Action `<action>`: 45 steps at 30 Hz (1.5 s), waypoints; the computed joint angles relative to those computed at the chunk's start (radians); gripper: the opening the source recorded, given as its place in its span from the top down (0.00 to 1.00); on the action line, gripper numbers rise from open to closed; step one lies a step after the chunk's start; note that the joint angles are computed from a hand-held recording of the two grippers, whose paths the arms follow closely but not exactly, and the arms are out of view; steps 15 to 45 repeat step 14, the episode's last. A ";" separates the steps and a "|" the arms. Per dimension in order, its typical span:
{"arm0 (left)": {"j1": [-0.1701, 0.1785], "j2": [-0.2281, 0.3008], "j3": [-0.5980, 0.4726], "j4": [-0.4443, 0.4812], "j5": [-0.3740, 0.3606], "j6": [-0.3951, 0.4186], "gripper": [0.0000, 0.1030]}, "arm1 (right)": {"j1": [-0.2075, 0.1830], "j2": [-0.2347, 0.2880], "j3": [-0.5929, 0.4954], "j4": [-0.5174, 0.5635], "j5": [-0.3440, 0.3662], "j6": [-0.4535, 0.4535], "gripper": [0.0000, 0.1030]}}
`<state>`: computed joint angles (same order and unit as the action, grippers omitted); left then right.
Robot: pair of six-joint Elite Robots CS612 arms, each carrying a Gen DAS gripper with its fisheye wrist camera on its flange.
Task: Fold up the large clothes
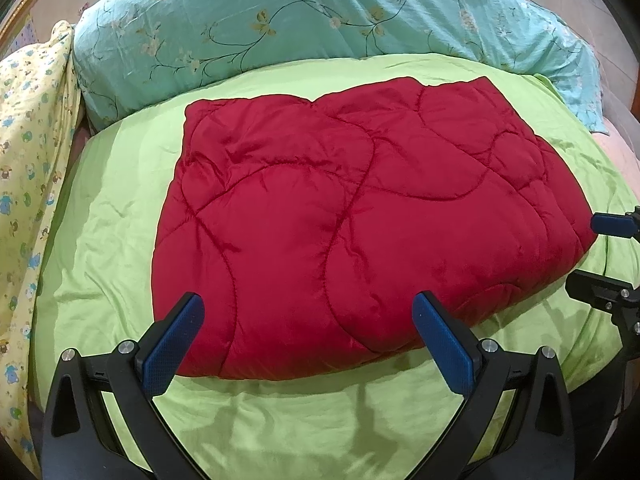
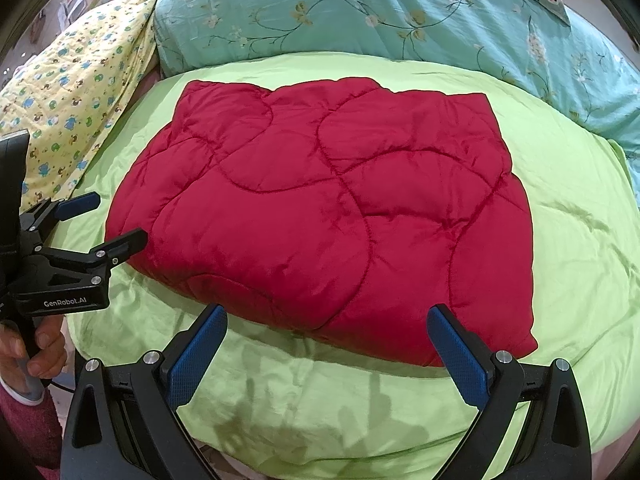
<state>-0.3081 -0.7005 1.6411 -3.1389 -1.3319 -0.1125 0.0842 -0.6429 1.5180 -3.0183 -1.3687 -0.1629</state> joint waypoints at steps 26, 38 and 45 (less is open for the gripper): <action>0.004 0.002 -0.010 -0.003 -0.017 0.004 0.00 | -0.006 0.008 -0.005 -0.005 0.033 0.016 0.02; 0.004 0.002 -0.010 -0.003 -0.017 0.004 0.00 | -0.006 0.008 -0.005 -0.005 0.033 0.016 0.02; 0.004 0.002 -0.010 -0.003 -0.017 0.004 0.00 | -0.006 0.008 -0.005 -0.005 0.033 0.016 0.02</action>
